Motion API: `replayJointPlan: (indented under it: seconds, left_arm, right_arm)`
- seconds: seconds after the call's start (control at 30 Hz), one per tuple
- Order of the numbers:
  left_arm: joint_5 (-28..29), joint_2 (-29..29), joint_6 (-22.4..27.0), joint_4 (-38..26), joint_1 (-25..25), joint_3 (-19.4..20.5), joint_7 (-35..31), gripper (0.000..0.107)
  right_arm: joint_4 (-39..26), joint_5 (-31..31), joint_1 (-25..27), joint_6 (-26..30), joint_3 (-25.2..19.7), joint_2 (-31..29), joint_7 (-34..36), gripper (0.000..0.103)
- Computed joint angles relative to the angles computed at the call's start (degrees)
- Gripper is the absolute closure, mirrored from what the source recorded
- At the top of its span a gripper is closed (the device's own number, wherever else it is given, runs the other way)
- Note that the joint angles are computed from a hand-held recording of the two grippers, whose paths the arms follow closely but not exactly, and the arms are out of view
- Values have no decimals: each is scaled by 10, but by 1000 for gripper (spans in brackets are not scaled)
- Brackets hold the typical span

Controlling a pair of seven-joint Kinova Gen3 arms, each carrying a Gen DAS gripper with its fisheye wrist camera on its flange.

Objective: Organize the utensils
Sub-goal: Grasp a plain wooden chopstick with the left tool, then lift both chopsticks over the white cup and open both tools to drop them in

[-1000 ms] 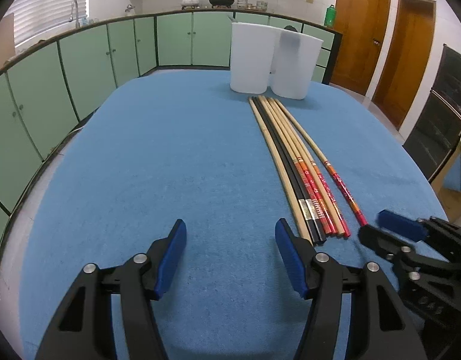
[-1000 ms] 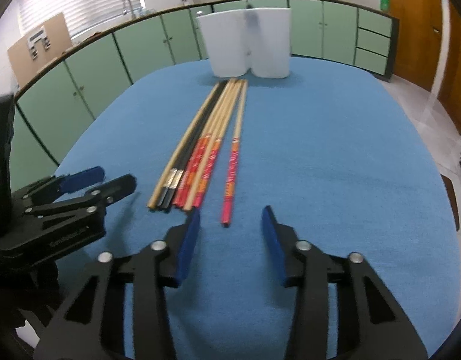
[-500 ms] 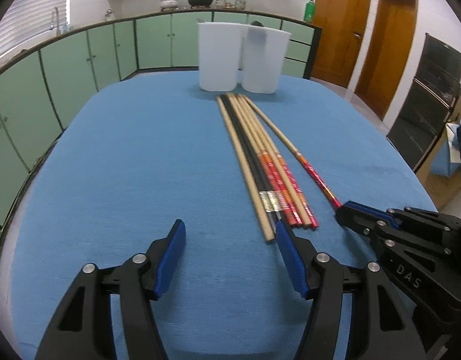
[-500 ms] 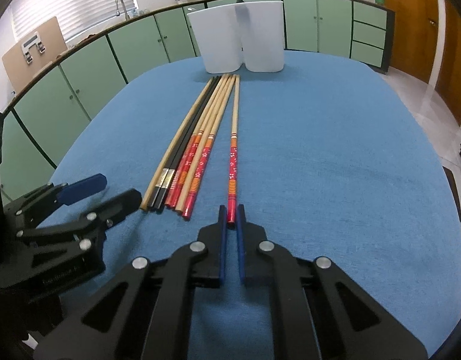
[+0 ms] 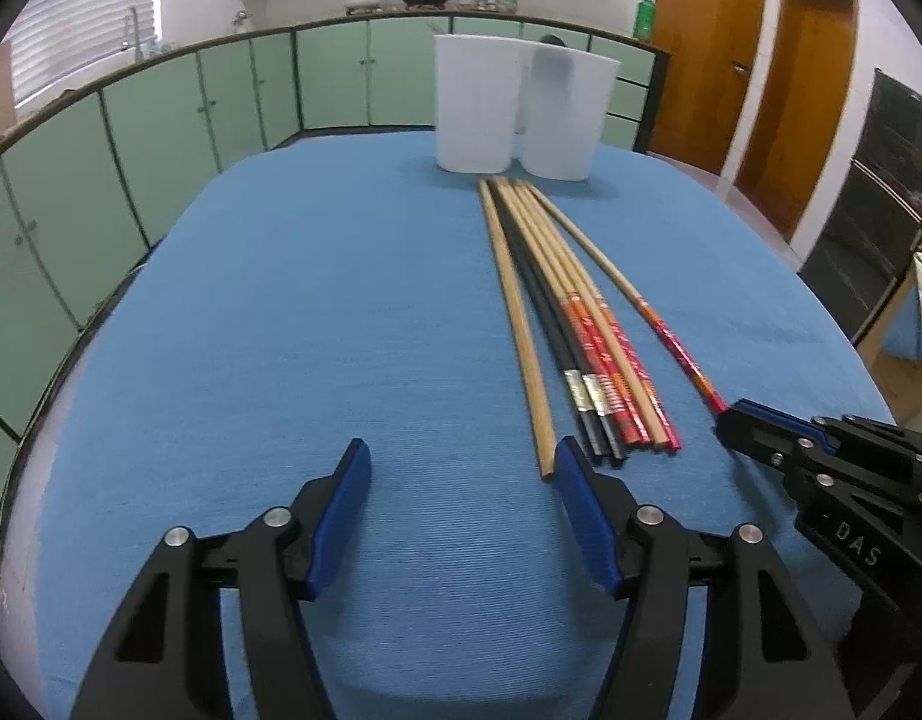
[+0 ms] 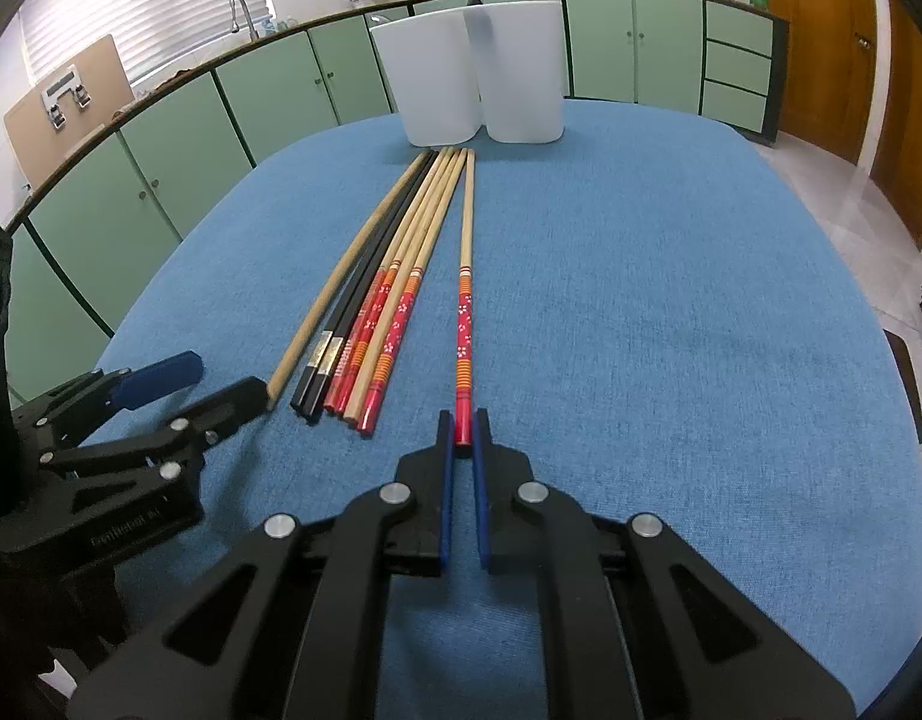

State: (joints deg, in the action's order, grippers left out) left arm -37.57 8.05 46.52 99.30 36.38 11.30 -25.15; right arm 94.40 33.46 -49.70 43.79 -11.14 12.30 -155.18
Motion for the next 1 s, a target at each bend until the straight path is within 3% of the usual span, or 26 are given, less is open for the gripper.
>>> replayJointPlan:
  seconds: [0.3,0.57,0.77,0.83,0.9,1.0]
  left_arm:
    - [18,0,-15,-2,-6,3,-17,44]
    - [16,25,7,-29,6,-8,-32,46]
    - [10,24,3,-27,15,-12,-32,74]
    - [12,22,-4,-23,13,-12,-34,91]
    - [21,20,-13,-22,9,-11,-44,100]
    - [23,21,-17,-22,10,-11,-44,101]
  right_arm:
    - [2,-4,3,-4,0,-2,4,97]
    - [0,-7,4,-4,0,-1,7,97]
    - [6,-15,11,-14,0,-4,14,97]
    - [8,-16,11,-16,1,-5,14,97]
    - [7,-11,9,-13,1,-5,12,98]
    - [15,-9,11,-22,1,-10,8,98]
